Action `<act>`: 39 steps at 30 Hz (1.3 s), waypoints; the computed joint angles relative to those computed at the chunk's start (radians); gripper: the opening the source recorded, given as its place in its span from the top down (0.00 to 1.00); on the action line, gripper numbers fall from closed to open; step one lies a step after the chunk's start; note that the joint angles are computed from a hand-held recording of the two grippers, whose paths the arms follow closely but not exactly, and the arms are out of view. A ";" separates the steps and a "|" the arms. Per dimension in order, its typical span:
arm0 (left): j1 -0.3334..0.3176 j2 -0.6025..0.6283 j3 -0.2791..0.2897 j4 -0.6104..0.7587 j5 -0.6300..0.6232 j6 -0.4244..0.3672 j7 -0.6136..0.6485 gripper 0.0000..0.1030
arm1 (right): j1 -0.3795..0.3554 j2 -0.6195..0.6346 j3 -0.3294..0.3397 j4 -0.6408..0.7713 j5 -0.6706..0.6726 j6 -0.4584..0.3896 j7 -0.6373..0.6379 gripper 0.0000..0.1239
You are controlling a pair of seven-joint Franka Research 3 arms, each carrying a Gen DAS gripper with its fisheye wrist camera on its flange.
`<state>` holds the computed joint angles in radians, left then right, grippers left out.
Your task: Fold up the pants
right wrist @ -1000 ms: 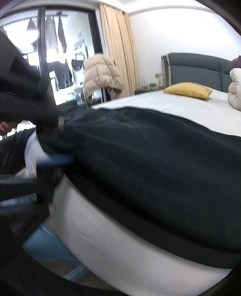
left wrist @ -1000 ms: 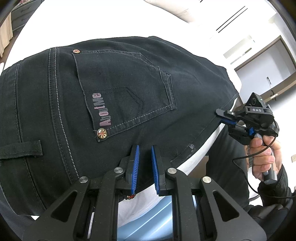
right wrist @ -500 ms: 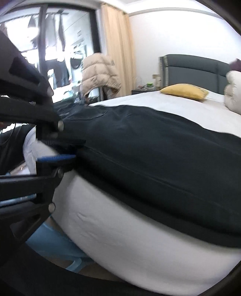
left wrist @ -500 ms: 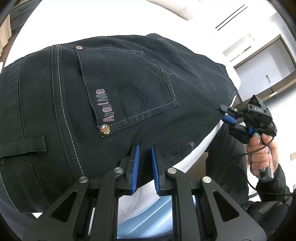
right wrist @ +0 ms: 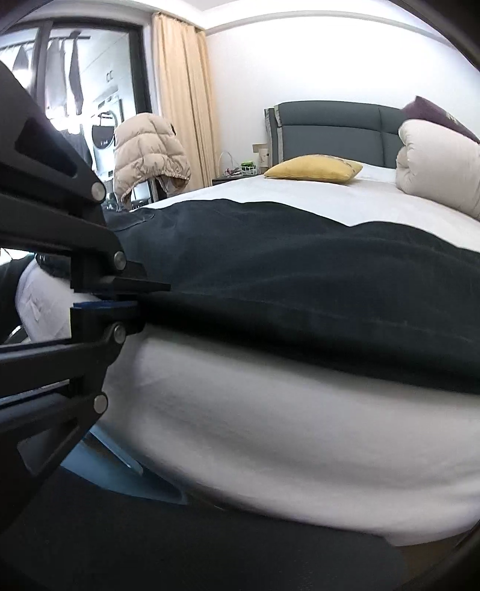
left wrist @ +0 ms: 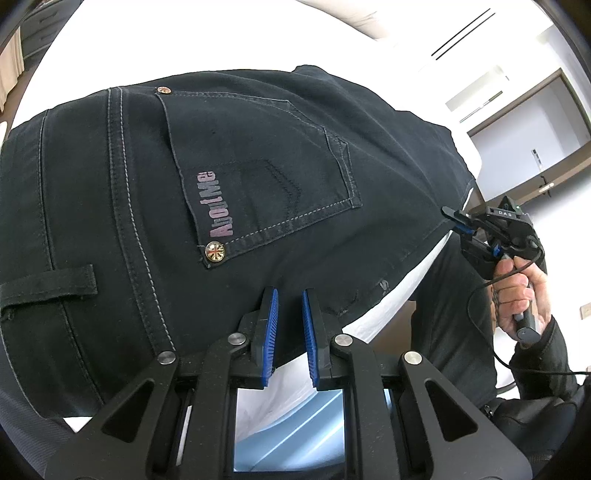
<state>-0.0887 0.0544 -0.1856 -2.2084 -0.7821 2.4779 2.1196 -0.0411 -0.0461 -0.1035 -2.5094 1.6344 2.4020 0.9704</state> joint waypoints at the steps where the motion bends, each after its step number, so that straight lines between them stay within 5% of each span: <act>1: 0.000 0.000 0.000 0.002 0.004 -0.002 0.000 0.87 | 0.000 0.001 0.001 0.005 -0.009 0.003 0.005 0.99; 7: 0.005 -0.001 0.002 -0.004 -0.021 -0.002 0.018 0.87 | -0.017 0.014 -0.015 0.045 -0.018 0.026 -0.001 0.93; 14: 0.005 -0.002 0.003 -0.006 -0.025 -0.003 0.024 0.87 | -0.067 0.028 -0.035 0.082 -0.027 0.171 0.005 0.98; 17: 0.008 -0.002 0.005 -0.005 -0.037 -0.009 0.029 0.87 | -0.095 0.054 -0.051 0.082 0.014 0.112 -0.016 0.98; 20: 0.012 -0.001 0.007 -0.002 -0.036 -0.019 0.032 0.87 | -0.096 0.041 -0.040 0.092 -0.083 0.146 -0.017 0.97; 23: 0.010 -0.002 0.006 -0.004 -0.032 -0.010 0.028 0.87 | -0.079 -0.018 -0.020 0.070 -0.298 0.318 0.176 0.77; 24: 0.010 -0.002 0.005 -0.006 -0.036 -0.007 0.028 0.87 | -0.096 -0.047 0.018 0.044 -0.424 0.434 0.306 0.66; 26: 0.009 -0.005 0.005 -0.011 -0.045 -0.001 0.030 0.87 | -0.051 -0.089 -0.005 0.026 -0.491 0.528 0.356 0.66; 29: 0.007 -0.005 0.005 -0.011 -0.042 0.004 0.021 0.87 | 0.018 -0.093 -0.038 0.108 -0.432 0.380 0.130 0.76; 32: 0.004 -0.008 0.004 -0.014 -0.028 0.011 0.007 0.87 | 0.057 -0.014 -0.045 0.232 -0.262 0.047 -0.089 0.89; 33: 0.003 -0.010 0.004 -0.015 -0.028 0.014 0.002 0.87 | 0.065 0.046 -0.023 0.290 -0.266 -0.070 -0.097 0.91; 36: 0.000 -0.014 0.004 -0.021 -0.035 0.022 -0.004 0.87 | 0.067 0.167 0.043 0.384 -0.255 -0.239 -0.109 0.91; 39: 0.000 -0.015 0.006 -0.023 -0.049 0.017 0.004 0.87 | 0.073 0.292 0.095 0.468 -0.301 -0.274 -0.038 0.91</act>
